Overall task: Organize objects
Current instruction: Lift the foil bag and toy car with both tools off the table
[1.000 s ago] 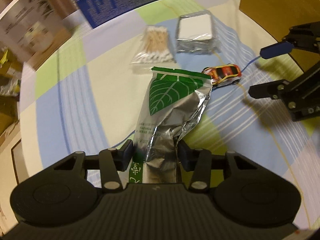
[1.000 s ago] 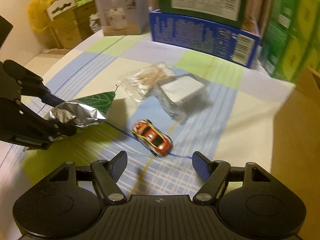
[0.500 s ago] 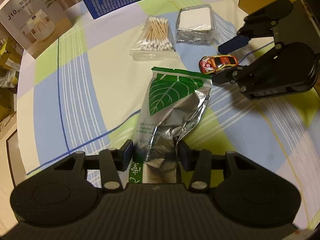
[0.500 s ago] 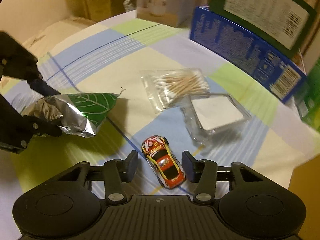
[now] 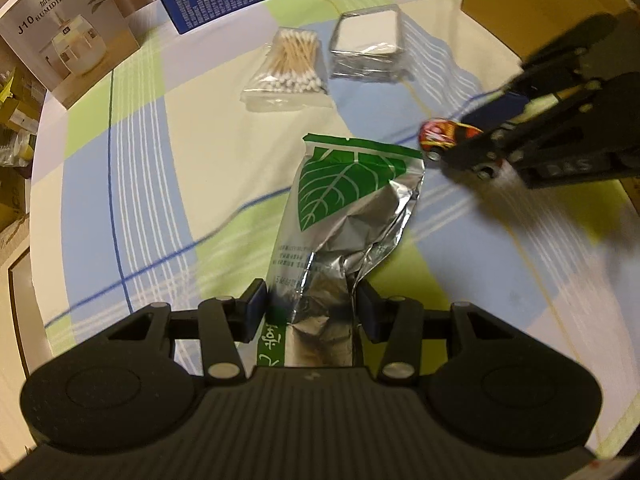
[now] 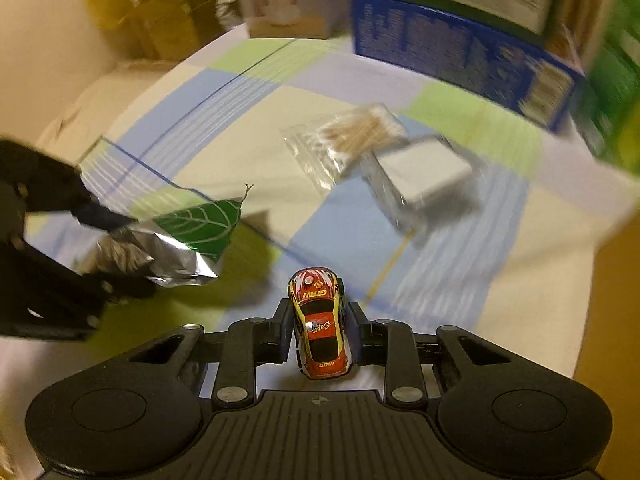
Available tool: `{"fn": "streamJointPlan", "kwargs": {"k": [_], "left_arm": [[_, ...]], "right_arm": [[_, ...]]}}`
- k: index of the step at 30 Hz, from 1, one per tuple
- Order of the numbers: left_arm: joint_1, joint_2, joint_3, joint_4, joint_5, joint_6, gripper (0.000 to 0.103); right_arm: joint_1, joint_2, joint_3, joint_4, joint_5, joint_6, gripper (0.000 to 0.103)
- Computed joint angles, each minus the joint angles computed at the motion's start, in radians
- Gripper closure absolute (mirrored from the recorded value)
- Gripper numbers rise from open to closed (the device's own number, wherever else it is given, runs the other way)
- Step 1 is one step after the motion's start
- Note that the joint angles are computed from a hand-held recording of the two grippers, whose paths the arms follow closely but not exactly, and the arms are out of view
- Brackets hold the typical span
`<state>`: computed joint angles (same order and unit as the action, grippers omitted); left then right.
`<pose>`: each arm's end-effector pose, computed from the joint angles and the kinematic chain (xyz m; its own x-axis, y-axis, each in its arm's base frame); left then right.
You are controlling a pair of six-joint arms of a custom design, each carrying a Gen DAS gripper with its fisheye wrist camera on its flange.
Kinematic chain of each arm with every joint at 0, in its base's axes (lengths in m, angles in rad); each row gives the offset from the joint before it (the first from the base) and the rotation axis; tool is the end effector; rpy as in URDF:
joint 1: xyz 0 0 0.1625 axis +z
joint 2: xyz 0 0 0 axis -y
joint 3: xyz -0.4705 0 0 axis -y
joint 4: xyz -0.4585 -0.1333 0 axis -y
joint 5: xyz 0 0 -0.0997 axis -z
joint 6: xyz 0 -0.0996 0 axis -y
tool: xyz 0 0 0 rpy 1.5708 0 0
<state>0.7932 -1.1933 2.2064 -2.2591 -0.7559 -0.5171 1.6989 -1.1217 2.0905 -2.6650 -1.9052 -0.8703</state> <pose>-0.1963 -0.4927 0.1143 -0.6120 0.2283 -0.7572 0.4168 0.9068 -0.0635 0.1732 -0.5570 0.1276 -0.5104 -0.8038 0.3055 -0.8020 0.5732 0.1683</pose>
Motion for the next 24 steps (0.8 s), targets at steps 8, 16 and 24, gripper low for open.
{"fn": "streamJointPlan", "kwargs": {"k": [8, 16, 24], "left_arm": [[-0.095, -0.004, 0.046, 0.041, -0.062, -0.134, 0.060], [-0.171, 0.015, 0.084, 0.021, -0.123, -0.208, 0.060], [-0.198, 0.030, 0.090, 0.017, -0.139, -0.232, 0.060]], "right_arm": [[-0.041, -0.194, 0.136, 0.037, -0.039, 0.021, 0.079], [-0.104, -0.317, 0.225, 0.017, -0.044, -0.048, 0.079], [-0.136, -0.315, 0.249, -0.005, -0.054, -0.105, 0.078]]}}
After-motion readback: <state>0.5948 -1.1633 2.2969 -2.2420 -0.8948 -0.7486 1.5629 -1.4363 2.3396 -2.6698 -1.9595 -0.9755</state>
